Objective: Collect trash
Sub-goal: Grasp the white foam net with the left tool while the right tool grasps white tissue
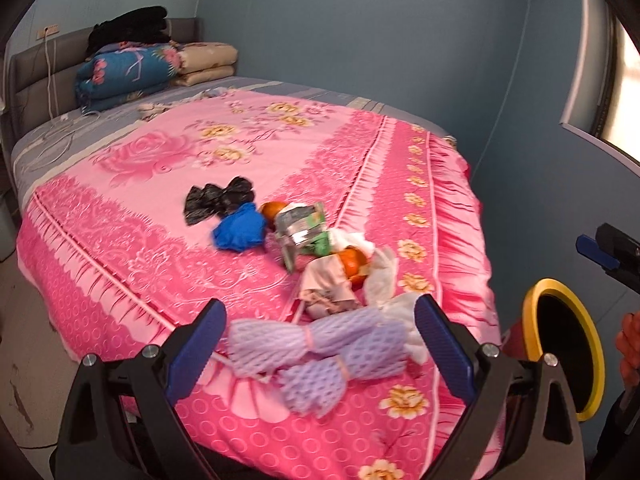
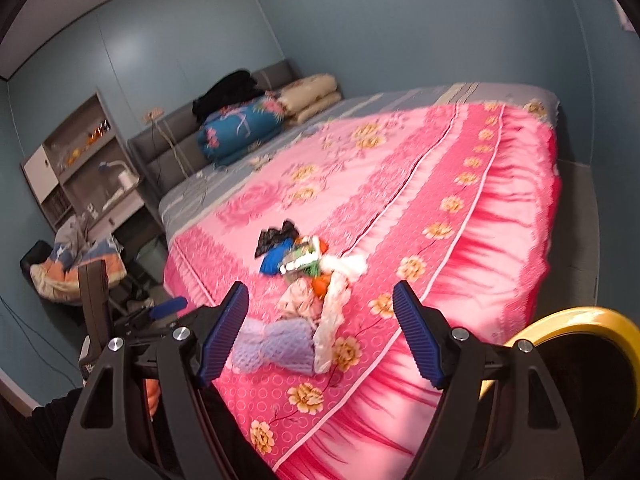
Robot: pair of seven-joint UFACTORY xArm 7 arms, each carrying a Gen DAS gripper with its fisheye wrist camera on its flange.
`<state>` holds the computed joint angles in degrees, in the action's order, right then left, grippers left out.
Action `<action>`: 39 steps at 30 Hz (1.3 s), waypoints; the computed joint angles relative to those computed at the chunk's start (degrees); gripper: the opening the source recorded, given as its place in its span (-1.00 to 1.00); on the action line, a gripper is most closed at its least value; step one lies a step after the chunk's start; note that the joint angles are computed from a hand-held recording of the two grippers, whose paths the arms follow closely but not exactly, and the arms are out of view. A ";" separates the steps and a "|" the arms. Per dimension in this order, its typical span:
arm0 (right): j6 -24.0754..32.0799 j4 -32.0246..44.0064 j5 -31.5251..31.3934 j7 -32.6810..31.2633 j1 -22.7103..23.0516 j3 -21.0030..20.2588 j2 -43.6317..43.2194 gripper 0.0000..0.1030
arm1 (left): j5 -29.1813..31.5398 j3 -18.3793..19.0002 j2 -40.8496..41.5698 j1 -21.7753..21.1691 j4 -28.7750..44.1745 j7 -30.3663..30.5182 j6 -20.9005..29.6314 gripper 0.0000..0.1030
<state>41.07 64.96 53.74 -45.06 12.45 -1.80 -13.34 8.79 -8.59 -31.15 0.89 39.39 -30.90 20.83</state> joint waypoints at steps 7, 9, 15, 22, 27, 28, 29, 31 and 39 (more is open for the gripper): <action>1.24 4.15 -4.73 4.72 0.34 3.44 7.39 0.39 | -1.03 2.83 -0.33 1.45 -3.37 0.37 -0.09 0.78; 1.89 6.27 -6.86 7.16 0.15 4.62 10.53 0.38 | -1.91 3.94 -0.29 1.49 -4.28 1.06 -0.03 0.78; 2.96 11.79 -12.39 13.64 -0.92 7.47 18.52 0.38 | -5.54 6.88 1.24 0.98 -5.61 3.38 -0.74 0.78; 2.82 16.47 -18.43 20.18 -1.73 9.67 25.23 0.35 | -10.18 9.47 4.61 -0.75 -5.47 7.29 -1.77 0.78; 4.49 19.37 -21.19 23.37 -2.10 10.76 28.48 0.28 | -14.03 11.07 7.03 -2.08 -3.98 10.41 -0.46 0.77; 4.64 19.78 -21.72 23.86 -2.08 10.95 28.85 0.26 | -14.44 11.07 7.63 -1.99 -3.45 10.74 0.08 0.77; 4.81 20.16 -22.31 24.37 -2.03 11.09 29.23 0.25 | -14.85 11.11 8.08 -1.94 -3.08 11.12 0.35 0.77; 4.95 21.01 -23.56 25.43 -1.80 11.35 30.12 0.24 | -15.69 11.13 9.21 -1.97 -2.14 11.82 0.88 0.77; 6.25 23.69 -27.52 28.00 -0.97 12.02 32.84 0.04 | -19.96 11.71 12.31 -3.52 0.53 17.31 3.93 0.52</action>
